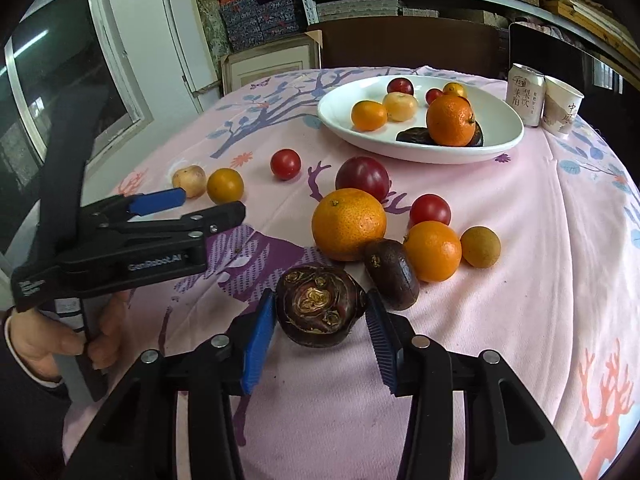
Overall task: Organize fruits
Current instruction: 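Grasp a dark purple fruit with the right tool while the left tool grasps an orange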
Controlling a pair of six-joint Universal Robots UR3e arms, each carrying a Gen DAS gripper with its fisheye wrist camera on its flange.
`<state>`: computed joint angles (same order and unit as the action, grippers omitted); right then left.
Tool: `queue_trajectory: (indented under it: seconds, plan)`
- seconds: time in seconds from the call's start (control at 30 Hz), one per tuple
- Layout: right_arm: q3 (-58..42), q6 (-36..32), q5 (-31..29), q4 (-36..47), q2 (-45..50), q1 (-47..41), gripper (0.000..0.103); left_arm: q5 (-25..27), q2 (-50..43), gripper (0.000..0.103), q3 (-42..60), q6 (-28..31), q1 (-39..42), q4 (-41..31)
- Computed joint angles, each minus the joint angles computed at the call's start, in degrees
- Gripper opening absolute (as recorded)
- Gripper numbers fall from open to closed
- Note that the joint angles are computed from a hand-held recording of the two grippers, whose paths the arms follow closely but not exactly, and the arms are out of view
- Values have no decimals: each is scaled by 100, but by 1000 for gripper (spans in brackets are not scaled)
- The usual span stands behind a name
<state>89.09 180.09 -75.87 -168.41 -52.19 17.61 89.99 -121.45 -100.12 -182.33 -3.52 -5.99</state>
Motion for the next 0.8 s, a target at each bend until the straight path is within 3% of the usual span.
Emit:
queue_trajectory:
  seconds: [0.17,0.33,0.63,0.7,0.8]
  plan:
    - [796,-89,548,-595,-435,-368,46,-42,-54,84,45,-187,48,-60]
    - [958,-72,326,-745,-522,-477,46,33,-223,81,383,-453,28,-453]
    - [1071,-124,347,-832,-615,-475,46,153,-747,59,1512,-377,-87,-1289]
    - [1054,-109,335,-823,-592,-483,46,448,-841,36,1621,-390,-166,-1218]
    - [1083,-74,266,-896,-585,-477,46,136,-638,36,1401,-435,-8,-1234]
